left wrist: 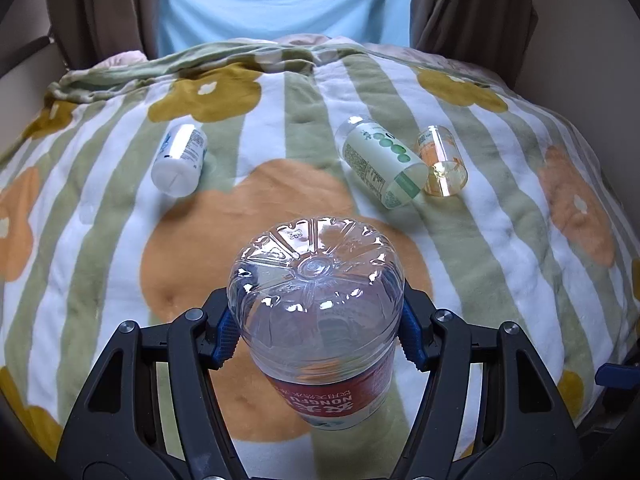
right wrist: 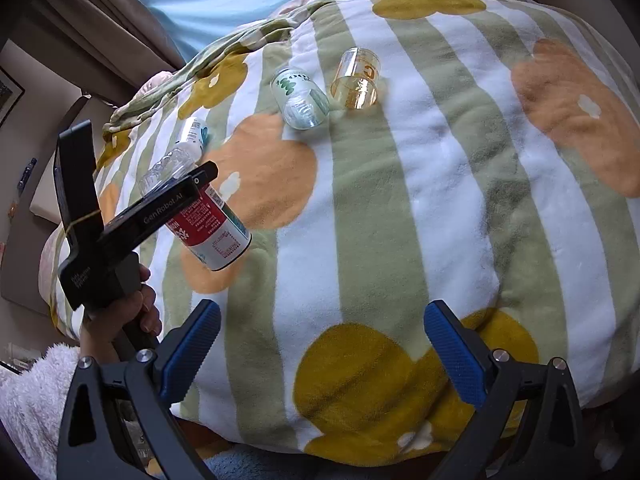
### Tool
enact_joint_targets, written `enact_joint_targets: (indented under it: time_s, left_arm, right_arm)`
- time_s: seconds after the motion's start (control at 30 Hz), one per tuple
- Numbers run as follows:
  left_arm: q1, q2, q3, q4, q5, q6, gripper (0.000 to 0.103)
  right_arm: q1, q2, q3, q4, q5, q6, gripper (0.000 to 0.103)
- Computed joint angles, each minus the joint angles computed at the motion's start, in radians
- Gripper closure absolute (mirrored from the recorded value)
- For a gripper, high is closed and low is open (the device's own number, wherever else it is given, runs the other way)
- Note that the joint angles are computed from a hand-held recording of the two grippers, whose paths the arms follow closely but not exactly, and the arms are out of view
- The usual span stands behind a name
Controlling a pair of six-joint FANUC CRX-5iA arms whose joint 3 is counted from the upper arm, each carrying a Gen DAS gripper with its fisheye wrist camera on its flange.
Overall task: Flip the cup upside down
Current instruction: 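Lower the upright bottle onto the quilt with the left tool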
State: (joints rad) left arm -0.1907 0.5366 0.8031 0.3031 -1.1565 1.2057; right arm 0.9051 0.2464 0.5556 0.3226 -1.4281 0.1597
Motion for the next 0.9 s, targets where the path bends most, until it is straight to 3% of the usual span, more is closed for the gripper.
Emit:
enact_joint_targets:
  time_s: [0.13,0.3,0.43,0.67,0.9]
  left_arm:
    - [0.002,-0.077,-0.164,0.022,0.118,-0.032,0.042]
    - [0.004,-0.103,-0.223,0.038,0.158,-0.051,0.042]
    - [0.006,-0.113,-0.235,0.047,0.149,-0.064,0.042]
    - [0.012,-0.132,-0.243,0.058,0.065,-0.092,0.042]
    - [0.015,-0.159,-0.28,0.063,0.053,-0.133,0.042]
  right_arm:
    - [0.014,-0.039,-0.086,0.016,0.06,-0.055,0.001]
    - [0.021,-0.068,-0.143,0.008,0.102,-0.086,0.001]
    - [0.028,-0.078,-0.162,0.017,0.11,-0.088,0.001]
    - [0.033,-0.075,-0.15,0.017,0.101,-0.091,0.001]
    - [0.034,-0.062,-0.123,0.031,0.079,-0.068,0.001]
